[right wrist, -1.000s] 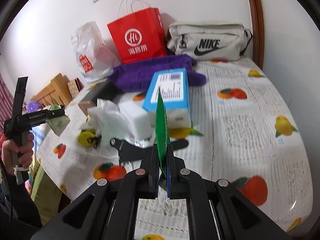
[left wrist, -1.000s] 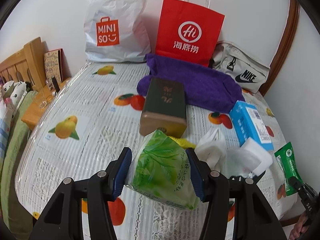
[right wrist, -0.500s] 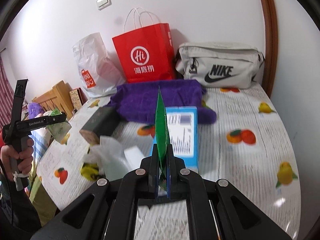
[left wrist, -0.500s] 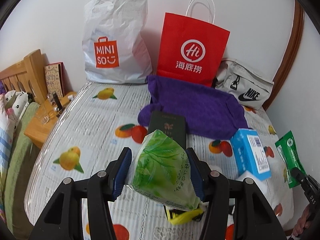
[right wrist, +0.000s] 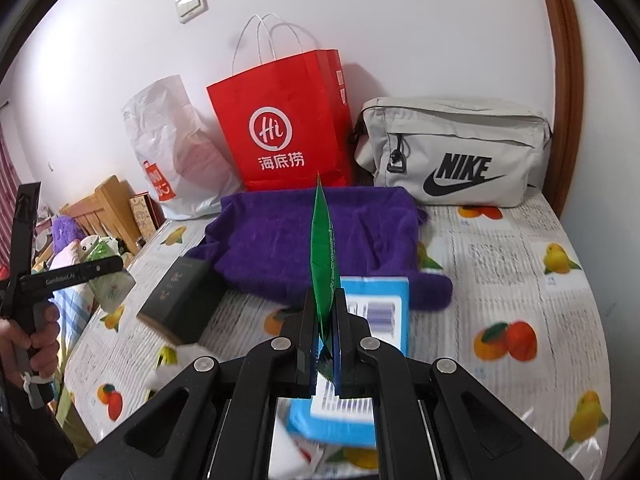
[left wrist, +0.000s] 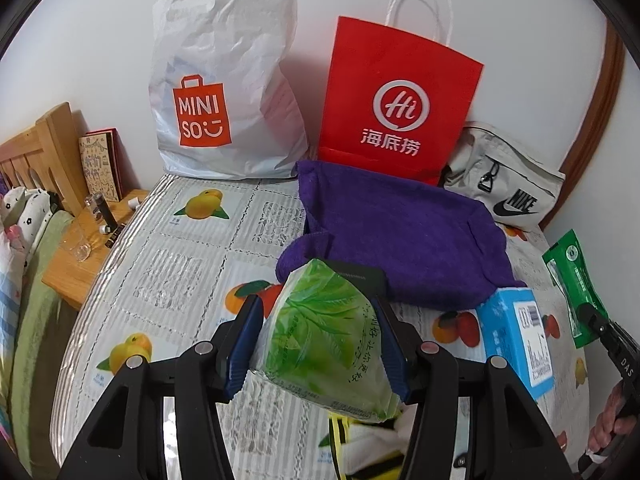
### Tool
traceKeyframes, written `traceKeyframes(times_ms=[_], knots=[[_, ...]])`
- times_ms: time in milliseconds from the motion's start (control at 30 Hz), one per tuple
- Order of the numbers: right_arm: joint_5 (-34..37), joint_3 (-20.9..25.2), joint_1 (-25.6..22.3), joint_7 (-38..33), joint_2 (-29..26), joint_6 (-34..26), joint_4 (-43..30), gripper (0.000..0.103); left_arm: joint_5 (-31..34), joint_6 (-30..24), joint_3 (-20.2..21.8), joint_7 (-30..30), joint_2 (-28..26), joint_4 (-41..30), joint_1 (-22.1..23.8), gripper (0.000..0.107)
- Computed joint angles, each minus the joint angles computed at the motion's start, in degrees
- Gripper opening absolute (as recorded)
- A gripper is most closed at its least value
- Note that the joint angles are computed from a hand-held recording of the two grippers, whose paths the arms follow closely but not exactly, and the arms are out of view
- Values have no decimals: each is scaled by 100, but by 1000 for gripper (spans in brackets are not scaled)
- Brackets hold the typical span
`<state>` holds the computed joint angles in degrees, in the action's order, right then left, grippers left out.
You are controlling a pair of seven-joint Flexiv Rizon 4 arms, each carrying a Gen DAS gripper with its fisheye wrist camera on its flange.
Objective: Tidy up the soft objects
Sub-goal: 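Carry the green packet and soap bar with both tools toward the purple towel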
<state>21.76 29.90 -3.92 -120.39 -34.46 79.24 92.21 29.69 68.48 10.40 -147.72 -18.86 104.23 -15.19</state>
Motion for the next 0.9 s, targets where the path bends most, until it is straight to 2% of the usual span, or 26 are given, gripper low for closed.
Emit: traceKeyframes(times_ms=[133, 300, 533, 900], knots=[[-301, -351, 362, 324, -308, -170, -432, 5, -251, 19, -53, 214, -222, -172, 161, 53], [-624, -581, 622, 656, -727, -466, -1034, 5, -676, 64, -85, 679, -557, -460, 303, 53], [-959, -803, 891, 1002, -1298, -918, -1906, 5, -1677, 154, -335, 1699, -1176, -940, 624, 53], [-1240, -1144, 1214, 1196, -2036, -1975, -3171, 5, -2695, -424, -410, 2866, -2306, -2410, 742, 53]])
